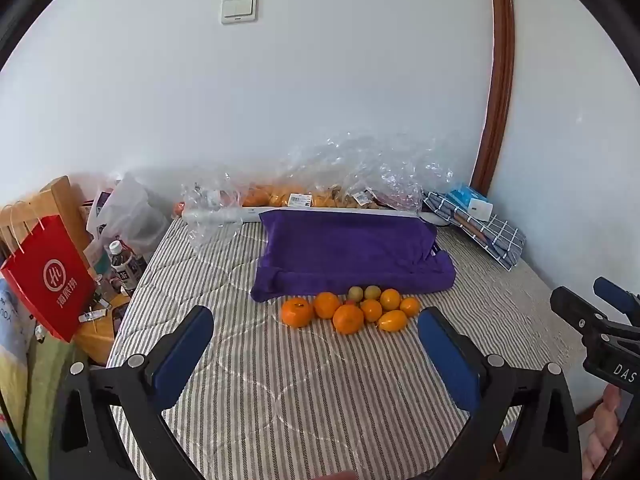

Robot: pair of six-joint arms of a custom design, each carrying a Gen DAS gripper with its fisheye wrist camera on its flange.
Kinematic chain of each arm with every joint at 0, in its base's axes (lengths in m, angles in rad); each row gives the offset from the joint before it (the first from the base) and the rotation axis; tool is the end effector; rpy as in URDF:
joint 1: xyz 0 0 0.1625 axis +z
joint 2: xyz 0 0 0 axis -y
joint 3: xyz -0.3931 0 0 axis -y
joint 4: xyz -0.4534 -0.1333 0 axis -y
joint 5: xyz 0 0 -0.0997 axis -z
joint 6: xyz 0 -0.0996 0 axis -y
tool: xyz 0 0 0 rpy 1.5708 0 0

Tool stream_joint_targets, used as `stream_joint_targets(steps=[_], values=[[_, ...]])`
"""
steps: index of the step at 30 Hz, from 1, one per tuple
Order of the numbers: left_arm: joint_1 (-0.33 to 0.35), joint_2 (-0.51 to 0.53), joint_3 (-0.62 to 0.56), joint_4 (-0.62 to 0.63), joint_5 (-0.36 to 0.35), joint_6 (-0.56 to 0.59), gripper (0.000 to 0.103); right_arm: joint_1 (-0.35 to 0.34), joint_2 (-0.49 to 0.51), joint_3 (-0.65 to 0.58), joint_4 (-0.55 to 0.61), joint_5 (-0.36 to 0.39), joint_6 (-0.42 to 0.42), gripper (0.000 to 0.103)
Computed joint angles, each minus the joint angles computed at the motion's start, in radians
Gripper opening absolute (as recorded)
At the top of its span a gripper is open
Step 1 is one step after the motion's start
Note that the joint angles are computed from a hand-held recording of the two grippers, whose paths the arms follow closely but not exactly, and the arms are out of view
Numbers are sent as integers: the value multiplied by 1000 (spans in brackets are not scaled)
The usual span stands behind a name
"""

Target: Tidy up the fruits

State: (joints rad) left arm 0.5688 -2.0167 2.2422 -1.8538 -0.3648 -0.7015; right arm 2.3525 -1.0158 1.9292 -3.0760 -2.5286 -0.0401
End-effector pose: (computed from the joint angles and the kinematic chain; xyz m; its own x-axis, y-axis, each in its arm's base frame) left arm -0.1932 -0.3921 0.3860 -0.7242 -0.1395 -0.6753 0.4893 0.5861 -0.6458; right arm 0.4587 -0.3885 0.1458 -0.7057 -0.1050 0.7006 -0.6135 0.5853 -0.5302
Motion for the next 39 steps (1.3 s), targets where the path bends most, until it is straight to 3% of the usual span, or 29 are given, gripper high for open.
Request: stream_joint_targets(steps=[8, 11, 13, 16, 39], values=[[-7, 32, -19, 58, -1, -73, 103, 11, -21, 8, 27, 3, 34, 103], [-7, 50, -17, 11, -12, -38, 103, 16, -18, 11, 20, 0, 31, 103], [-10, -16, -2, 26, -6, -43, 103, 19, -26, 13, 31, -3, 35, 103], [-11, -20, -5, 37, -6, -48, 103, 19, -27, 15, 29, -3, 36, 103], [-9, -7, -11, 37, 1, -54, 103, 20, -24, 16, 28, 7, 41, 103]])
